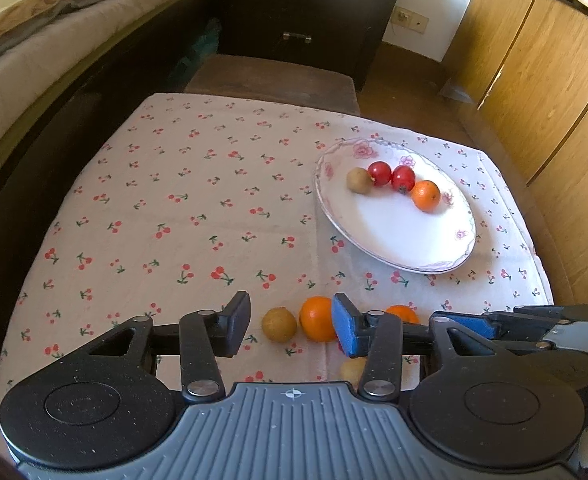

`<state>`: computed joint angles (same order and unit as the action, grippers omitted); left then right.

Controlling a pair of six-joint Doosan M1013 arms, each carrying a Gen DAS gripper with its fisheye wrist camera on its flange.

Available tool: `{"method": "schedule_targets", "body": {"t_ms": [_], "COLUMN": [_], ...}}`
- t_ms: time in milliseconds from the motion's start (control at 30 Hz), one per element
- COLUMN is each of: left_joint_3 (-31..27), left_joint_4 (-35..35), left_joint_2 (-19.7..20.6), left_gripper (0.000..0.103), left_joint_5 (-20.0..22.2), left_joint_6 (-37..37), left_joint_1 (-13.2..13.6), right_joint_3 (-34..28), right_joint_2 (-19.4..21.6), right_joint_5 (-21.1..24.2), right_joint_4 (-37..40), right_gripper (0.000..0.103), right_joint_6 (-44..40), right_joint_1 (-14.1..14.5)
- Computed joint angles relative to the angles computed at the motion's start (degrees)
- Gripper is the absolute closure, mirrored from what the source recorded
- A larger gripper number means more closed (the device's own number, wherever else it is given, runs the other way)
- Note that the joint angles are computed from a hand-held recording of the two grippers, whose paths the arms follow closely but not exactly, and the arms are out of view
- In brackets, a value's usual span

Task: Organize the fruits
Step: 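Withdraw both tools from the bowl toward the remaining fruits on the cloth, then close the right tool on a mandarin while the left tool closes on a brown round fruit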

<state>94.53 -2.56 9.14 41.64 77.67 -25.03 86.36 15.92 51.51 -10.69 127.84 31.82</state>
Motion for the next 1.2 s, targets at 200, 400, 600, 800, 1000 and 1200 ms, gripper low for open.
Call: {"method": "schedule_targets", "body": {"t_ms": [200,400,600,800,1000,1200], "left_joint_3": [0.28,0.08,-0.04,-0.1,-0.26,-0.48], "left_joint_4": [-0.58,-1.46,-2.03,-2.66,-3.3,-3.04], "left_joint_2": [0.17,0.82,1.08,1.22,1.63,2.47], "left_gripper": [0.049,0.049,0.049,0.048,0.048,0.049], "left_joint_5": [0.72,1.99,2.28,2.54,2.89,2.87], "left_joint_6": [0.61,1.73,2.02,2.73,3.51,4.74], "left_joint_1": [0.81,1.09,1.21,1.46,1.75,0.99], "right_joint_3": [-0.51,-0.88,-1.16,-1.14,-0.12,0.6], "right_joint_2": [0.89,1.8,2.69,2.61,1.26,0.53], "right_joint_5": [1.93,1.46,1.46,1.47,0.25,0.16], "right_joint_4": [-0.22,0.77,1.2,1.64,1.23,1.17], "right_gripper": [0.071,0.071,0.071,0.072,0.072,0.072], "right_joint_6": [-0.78,-3.21,-4.11,-4.39,-3.75,-3.98], "right_joint_1": [-0.27,-0.36,-0.66,-0.8,-0.85,-0.88]}}
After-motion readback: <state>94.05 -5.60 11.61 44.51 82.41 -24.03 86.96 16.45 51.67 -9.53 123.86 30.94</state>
